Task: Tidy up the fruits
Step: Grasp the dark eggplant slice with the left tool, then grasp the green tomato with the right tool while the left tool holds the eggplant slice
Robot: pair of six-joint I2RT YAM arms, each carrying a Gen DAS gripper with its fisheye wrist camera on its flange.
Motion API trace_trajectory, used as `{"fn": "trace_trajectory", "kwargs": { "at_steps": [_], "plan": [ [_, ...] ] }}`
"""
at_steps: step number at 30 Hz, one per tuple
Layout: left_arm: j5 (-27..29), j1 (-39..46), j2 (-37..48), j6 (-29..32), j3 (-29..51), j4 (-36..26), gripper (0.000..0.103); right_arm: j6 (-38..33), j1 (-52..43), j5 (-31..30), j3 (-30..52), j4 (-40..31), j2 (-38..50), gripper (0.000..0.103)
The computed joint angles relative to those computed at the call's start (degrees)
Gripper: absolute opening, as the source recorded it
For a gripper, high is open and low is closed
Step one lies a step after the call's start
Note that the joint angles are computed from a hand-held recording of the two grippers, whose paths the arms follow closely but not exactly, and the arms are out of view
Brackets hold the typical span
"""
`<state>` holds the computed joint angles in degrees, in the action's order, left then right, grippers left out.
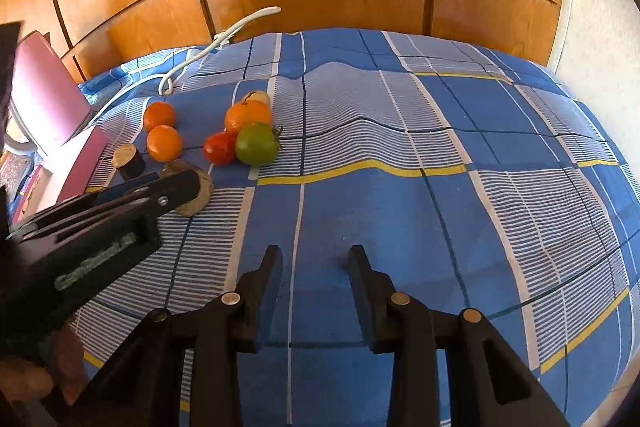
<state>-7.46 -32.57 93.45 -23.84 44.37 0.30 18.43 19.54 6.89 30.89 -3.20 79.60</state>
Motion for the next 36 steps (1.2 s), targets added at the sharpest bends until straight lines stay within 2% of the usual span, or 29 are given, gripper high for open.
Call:
{"fn": "trace_trajectory", "kwargs": {
  "at_steps": [6,7,11,26,28,31,36],
  "plan": [
    [-10.53,-3.18,-5.83,-4.66,-7.57,0.97,0.033,-0.78,-0.88,-3.14,1.71,1.76,2.69,0.035],
    [-11.09,-3.36,-5.47,-4.93,-7.85,0.85,0.029,-0.85,-1.05,-3.90,2.36,2.06,3.42,0.035],
    [-7.93,-1.27,-4.76,-6.53,-9.26,2.02,0.028,-1.01,-1.29,-6.31,5.38,2.62,6.16,0.035],
    [-8.39,-1.39,-3.59,-6.45,-10.26,5.26,0.028,0.92,-4.80,-13.74,18.84,2.35,20.11,0.039],
    [-8.74,-1.61,-3.53,-6.45,-10.31,5.40,0.028,0.82,-4.41,-13.25,19.12,3.21,20.90,0.038],
    [-8.78,-1.58,-3.49,-6.32,-10.56,5.93,0.028,1.24,-4.64,-13.86,19.21,3.99,21.35,0.032],
    [-8.75,-1.60,-3.57,-6.41,-10.92,6.44,0.028,0.28,-5.40,-14.77,17.35,2.80,19.17,0.032]
  ]
}}
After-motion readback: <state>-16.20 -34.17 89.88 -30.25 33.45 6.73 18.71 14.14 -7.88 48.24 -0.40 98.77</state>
